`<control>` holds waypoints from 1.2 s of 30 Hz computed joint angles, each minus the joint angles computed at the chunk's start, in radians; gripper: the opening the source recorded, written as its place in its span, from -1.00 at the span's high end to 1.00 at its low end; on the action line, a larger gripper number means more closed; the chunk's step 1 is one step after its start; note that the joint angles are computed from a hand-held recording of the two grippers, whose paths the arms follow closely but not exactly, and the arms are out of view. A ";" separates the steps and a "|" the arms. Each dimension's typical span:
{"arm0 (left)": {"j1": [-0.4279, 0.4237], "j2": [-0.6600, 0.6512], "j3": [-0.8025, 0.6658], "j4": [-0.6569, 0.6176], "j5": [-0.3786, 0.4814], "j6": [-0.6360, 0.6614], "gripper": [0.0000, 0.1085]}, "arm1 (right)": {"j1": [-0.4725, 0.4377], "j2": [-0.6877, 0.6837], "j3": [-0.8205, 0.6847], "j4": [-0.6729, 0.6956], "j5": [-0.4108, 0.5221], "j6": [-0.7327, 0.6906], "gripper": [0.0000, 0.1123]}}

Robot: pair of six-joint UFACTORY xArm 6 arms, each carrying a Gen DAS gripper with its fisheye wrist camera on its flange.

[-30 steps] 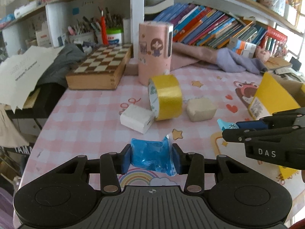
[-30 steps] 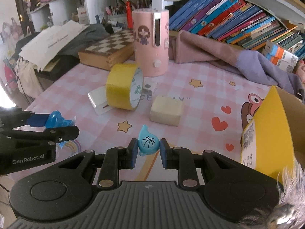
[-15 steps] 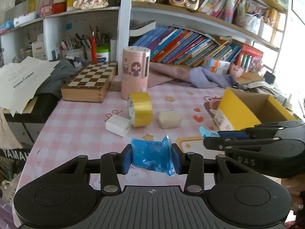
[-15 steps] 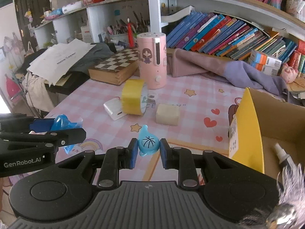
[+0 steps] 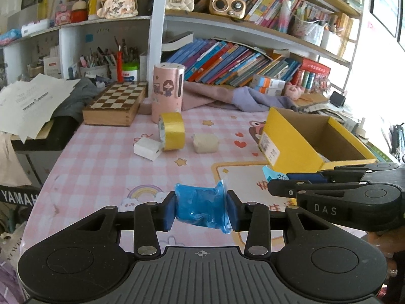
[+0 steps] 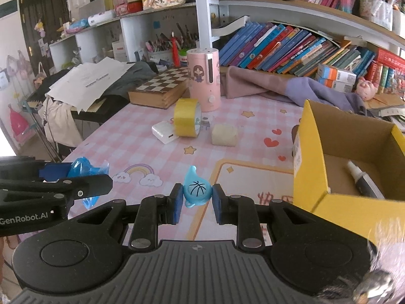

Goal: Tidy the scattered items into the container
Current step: 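Lift the blue wrapper and teal eraser and carry both toward the yellow box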

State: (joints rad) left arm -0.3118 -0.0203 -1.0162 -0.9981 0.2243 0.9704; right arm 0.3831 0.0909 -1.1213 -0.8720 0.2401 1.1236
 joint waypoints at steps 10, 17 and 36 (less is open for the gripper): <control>-0.022 -0.128 0.137 -0.055 0.025 0.043 0.29 | 0.049 -0.154 0.159 -0.104 0.052 0.155 0.59; -0.042 -0.171 0.183 -0.074 0.047 0.057 0.29 | 0.078 -0.242 0.251 -0.123 0.100 0.212 0.59; -0.146 -0.122 0.134 -0.047 0.199 0.127 0.29 | 0.098 -0.523 0.499 -0.012 0.323 0.299 0.59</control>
State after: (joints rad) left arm -0.4576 -0.1426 -0.8825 -1.0447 0.4238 1.0972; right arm 0.4808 -0.4321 -0.6227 -0.8837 0.5634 1.4222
